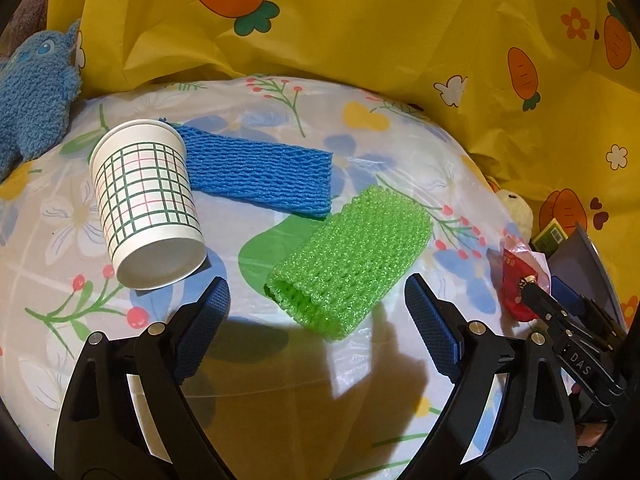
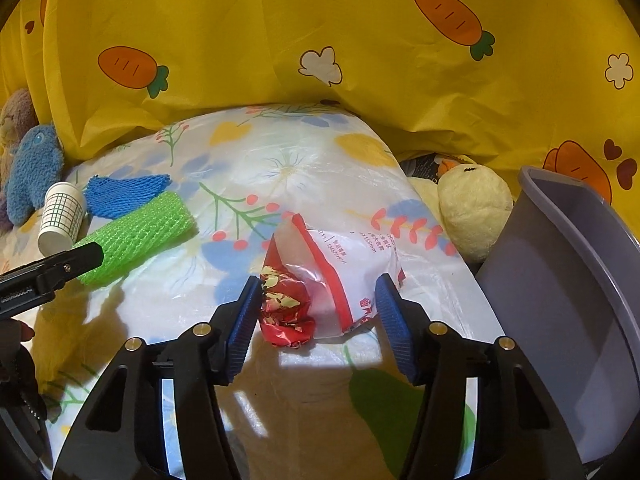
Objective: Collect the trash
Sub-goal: 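Grasp the green mesh sleeve with the left tool while the right tool grasps the red-white wrapper, then lift the green mesh and red-white wrapper and carry them over the grey bin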
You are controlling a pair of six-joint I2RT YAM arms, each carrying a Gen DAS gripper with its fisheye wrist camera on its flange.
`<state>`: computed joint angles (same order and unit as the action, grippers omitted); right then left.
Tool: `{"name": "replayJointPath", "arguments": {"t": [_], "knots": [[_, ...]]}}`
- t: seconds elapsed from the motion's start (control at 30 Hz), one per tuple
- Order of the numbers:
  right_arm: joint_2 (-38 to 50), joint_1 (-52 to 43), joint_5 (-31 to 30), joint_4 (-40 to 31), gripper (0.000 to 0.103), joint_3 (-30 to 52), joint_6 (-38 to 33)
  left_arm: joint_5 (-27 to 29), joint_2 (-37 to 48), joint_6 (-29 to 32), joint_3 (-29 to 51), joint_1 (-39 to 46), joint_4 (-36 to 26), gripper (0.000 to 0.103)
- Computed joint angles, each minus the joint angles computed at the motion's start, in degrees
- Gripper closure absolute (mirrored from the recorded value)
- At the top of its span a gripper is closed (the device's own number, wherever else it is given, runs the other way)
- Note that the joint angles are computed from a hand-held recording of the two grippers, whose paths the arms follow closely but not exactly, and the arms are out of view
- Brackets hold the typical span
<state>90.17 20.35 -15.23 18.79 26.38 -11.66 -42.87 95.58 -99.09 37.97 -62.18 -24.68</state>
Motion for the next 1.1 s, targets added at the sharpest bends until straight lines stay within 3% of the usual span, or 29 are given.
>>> {"name": "replayJointPath", "arguments": {"t": [0.13, 0.4, 0.53, 0.73, 0.87, 1.1], "knots": [[0.0, 0.4, 0.1, -0.3, 0.051, 0.2, -0.5, 1.4, 0.1, 3.2, -1.4, 1.4, 4.1, 0.034], [0.1, 0.0, -0.7, -0.5, 0.052, 0.4, -0.7, 0.9, -0.3, 5.3, -2.4, 1.7, 6.6, 0.063], [-0.6, 0.2, -0.9, 0.0, 0.052, -0.2, -1.0, -1.5, -0.3, 4.8, -1.3, 0.3, 4.1, 0.089], [-3.7, -1.0, -3.9, 1.5, 0.054, -3.0, -0.9, -5.0, -0.8, 3.1, -0.1, -2.3, 1.3, 0.095], [-10.3, -2.8, -7.3, 0.7, 0.055, -6.9, -1.1, -8.5, 0.0, -2.7, 3.7, -6.1, -7.2, 0.095], [-30.7, -8.8, -15.5, -9.3, 0.055, -12.8, -3.5, -12.7, 7.0, -17.0, 18.2, -13.8, -31.2, 0.095]]}}
